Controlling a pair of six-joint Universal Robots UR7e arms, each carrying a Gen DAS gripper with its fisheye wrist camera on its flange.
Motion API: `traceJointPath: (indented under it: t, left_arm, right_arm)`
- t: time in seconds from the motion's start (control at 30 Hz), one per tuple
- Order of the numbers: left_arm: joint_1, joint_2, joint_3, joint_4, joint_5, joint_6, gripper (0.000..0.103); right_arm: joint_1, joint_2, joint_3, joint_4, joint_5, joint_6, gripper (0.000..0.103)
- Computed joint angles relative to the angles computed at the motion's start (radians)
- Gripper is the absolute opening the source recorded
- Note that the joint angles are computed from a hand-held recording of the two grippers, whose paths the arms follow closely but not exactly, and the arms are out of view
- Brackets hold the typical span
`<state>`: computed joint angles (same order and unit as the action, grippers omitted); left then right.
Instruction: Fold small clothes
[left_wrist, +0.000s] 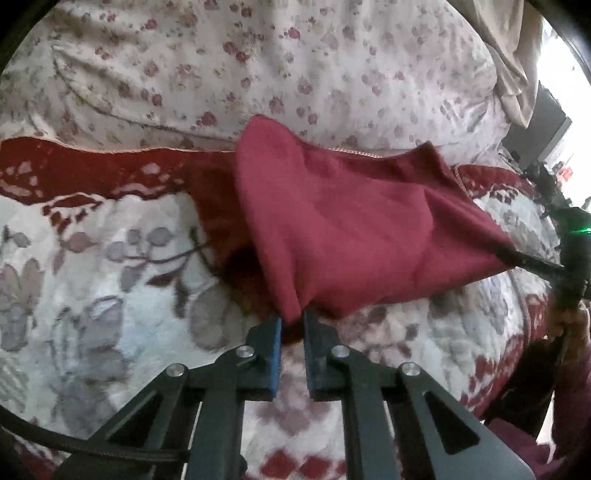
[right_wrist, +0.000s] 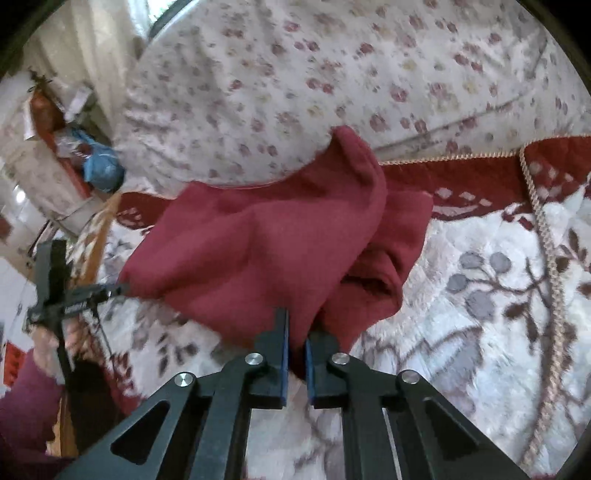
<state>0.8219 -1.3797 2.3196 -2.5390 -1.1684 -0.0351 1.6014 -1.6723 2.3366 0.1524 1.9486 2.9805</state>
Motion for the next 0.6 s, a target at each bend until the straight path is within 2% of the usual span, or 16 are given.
traceJointPath:
  t: [0.07,0.17,0.23,0.3,0.33,0.37,0.4,0.43,0.47,0.53,0.6]
  left_arm:
    - [0.022,-0.009,0.022,0.007,0.017,-0.009,0.010]
    - [0.067,0.029,0.026,-0.001,0.025,-0.044,0.010]
    - [0.090,0.023,0.019,-0.012,-0.006,-0.074,0.010]
    - [0.083,0.003,0.015,0.001,-0.009,-0.084,0.011]
    - [0.071,-0.010,0.013,0.010,0.005,-0.088,0.017]
    - [0.060,-0.018,0.015,0.012,0.023,-0.092,0.030]
    - [0.052,-0.027,0.015,0.007,0.033,-0.098,0.036]
    - [0.044,-0.032,0.016,-0.009,0.041,-0.108,0.044]
    - [0.037,-0.031,0.017,-0.034,0.047,-0.121,0.045]
    - [0.026,-0.002,0.009,-0.082,0.048,-0.136,0.045]
    - [0.012,0.045,-0.003,-0.117,0.077,-0.166,0.050]
  right_arm:
    - [0.006,0.006,0.023,-0.003,0.022,-0.001,0.007]
    - [-0.079,0.058,0.061,-0.037,0.025,-0.001,0.007]
    - [-0.123,0.043,0.082,-0.059,-0.017,-0.005,0.007]
    - [-0.098,0.018,0.070,-0.028,-0.019,0.022,0.009]
    - [-0.083,-0.003,0.062,-0.007,-0.021,0.049,0.011]
    - [-0.054,-0.019,0.053,0.007,0.000,0.074,0.013]
    - [-0.015,-0.025,0.041,0.006,0.036,0.085,0.015]
    - [0.030,-0.024,0.024,0.000,0.082,0.092,0.025]
    - [0.064,-0.009,0.008,-0.012,0.117,0.099,0.043]
    - [0.107,0.040,-0.041,-0.064,0.179,0.096,0.065]
    - [0.103,0.106,-0.098,-0.077,0.181,0.101,0.065]
